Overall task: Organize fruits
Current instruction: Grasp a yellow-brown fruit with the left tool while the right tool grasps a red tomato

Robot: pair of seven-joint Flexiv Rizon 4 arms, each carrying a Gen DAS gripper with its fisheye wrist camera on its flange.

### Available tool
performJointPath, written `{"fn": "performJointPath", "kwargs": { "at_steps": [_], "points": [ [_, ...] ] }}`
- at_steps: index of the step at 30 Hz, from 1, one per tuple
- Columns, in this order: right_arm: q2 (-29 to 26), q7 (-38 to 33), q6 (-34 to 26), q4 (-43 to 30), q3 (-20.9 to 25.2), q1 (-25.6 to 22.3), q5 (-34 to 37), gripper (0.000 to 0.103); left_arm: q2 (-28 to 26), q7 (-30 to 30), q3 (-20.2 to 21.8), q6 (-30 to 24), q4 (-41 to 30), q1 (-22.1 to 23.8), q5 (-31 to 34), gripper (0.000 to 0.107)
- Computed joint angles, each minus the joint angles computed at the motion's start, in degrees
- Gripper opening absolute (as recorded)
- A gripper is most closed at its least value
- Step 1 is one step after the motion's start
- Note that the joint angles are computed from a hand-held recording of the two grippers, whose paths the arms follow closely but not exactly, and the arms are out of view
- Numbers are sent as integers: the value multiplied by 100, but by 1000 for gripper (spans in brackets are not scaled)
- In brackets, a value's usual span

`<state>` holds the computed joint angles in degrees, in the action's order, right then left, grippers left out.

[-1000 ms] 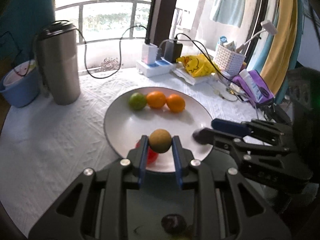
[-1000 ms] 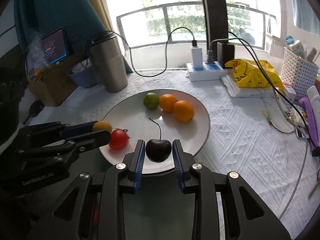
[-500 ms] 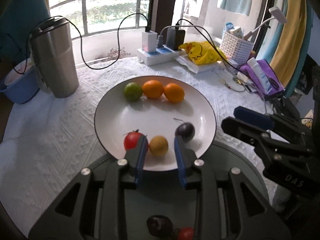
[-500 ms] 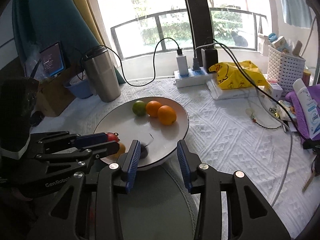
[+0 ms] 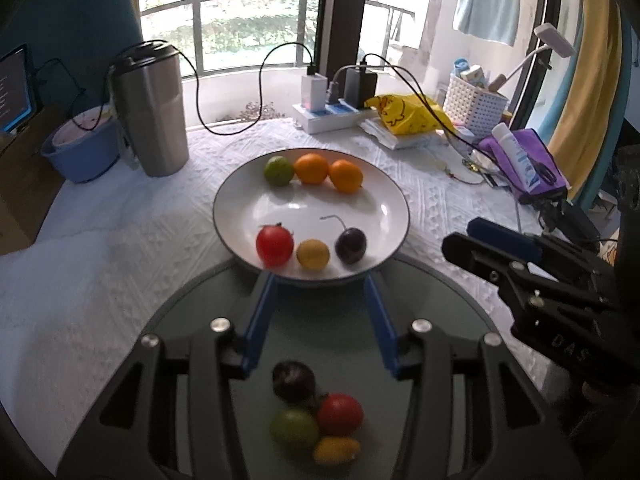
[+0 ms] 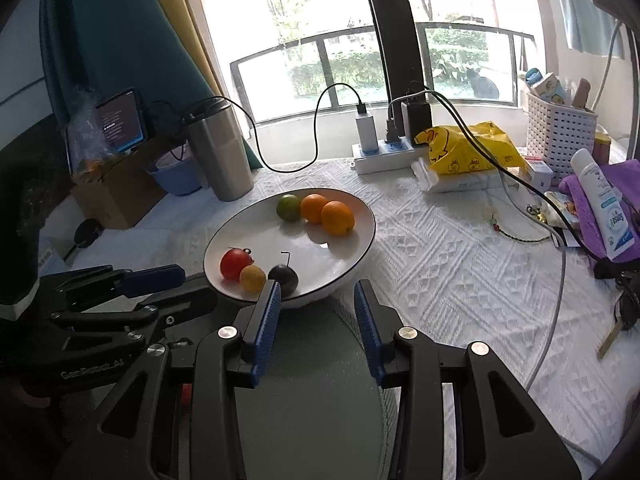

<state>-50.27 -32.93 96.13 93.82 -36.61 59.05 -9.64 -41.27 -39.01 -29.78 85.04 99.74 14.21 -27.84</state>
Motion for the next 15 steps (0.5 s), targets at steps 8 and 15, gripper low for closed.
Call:
{"fn": "performJointPath", "kwargs": {
  "at_steps": [8,15],
  "points": [
    [51,26,29,253,-238,363,137,41,172,28,-669,417,654,672,133,48],
    [88,90,-67,399,-409,688,133,41,174,-143,-1324,692,1140,1424,652,48]
  ]
}}
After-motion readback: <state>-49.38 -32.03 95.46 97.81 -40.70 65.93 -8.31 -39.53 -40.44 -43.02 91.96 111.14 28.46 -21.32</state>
